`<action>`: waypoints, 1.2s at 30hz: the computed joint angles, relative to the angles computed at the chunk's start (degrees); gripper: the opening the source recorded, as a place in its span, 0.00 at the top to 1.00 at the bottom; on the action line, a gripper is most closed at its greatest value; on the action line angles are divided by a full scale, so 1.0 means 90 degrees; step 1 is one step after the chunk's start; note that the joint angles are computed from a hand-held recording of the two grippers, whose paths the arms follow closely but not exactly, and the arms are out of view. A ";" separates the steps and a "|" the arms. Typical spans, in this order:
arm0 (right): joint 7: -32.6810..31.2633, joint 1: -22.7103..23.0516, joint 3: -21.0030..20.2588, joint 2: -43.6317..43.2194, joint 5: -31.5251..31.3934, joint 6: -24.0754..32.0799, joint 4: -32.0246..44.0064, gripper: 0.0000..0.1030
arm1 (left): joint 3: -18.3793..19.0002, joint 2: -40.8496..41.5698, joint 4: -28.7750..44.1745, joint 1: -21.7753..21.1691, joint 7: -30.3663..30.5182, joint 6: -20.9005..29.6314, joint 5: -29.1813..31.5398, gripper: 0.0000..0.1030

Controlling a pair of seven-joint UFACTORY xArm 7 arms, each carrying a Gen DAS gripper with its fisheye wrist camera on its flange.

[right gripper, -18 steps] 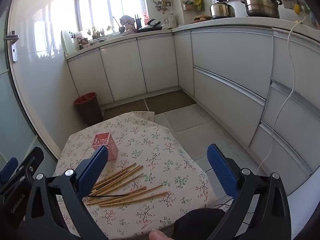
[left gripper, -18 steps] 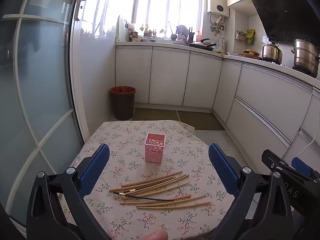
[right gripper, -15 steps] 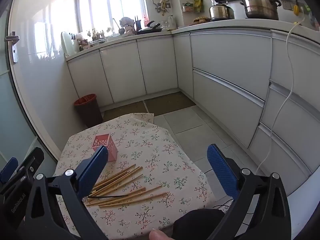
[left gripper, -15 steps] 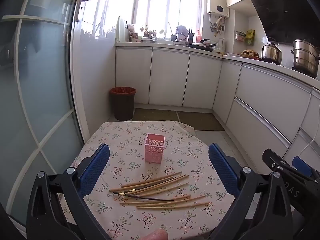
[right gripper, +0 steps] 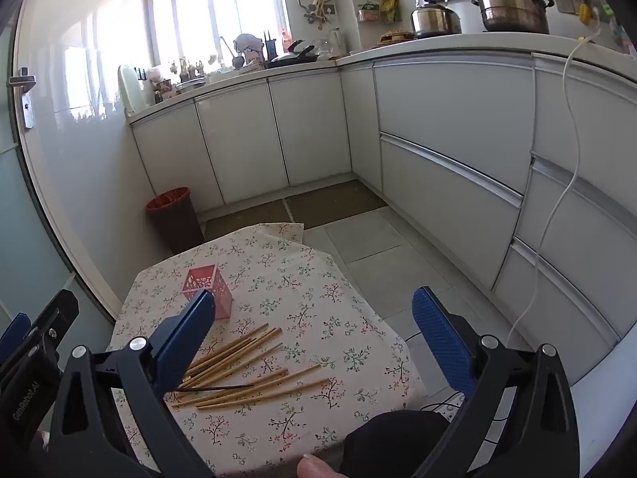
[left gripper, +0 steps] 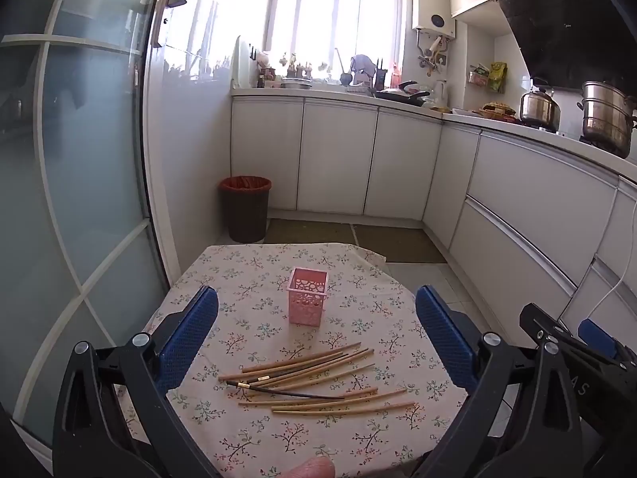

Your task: Organize utensils

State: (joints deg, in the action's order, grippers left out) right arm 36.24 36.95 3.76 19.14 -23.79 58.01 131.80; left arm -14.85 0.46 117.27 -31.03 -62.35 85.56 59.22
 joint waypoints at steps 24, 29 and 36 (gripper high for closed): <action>-0.0036 -0.0064 0.0016 0.0062 0.0140 0.0125 0.0074 0.06 | -0.0016 -0.0012 -0.0091 0.0074 -0.0078 0.0002 -0.0169 0.07; -0.0060 -0.0061 -0.0011 0.0123 0.0192 0.0173 0.0153 0.06 | 0.0001 0.0081 0.0027 0.0025 -0.0051 0.0058 -0.0173 0.07; -0.0079 -0.0084 -0.0023 0.0166 0.0292 0.0220 0.0186 0.06 | 0.0121 0.0188 0.0161 -0.0082 0.0007 0.0094 -0.0213 0.07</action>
State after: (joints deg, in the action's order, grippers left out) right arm 35.53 36.20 3.55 20.63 -21.16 59.99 133.48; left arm -13.77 2.16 118.72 -31.77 -62.28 86.40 57.30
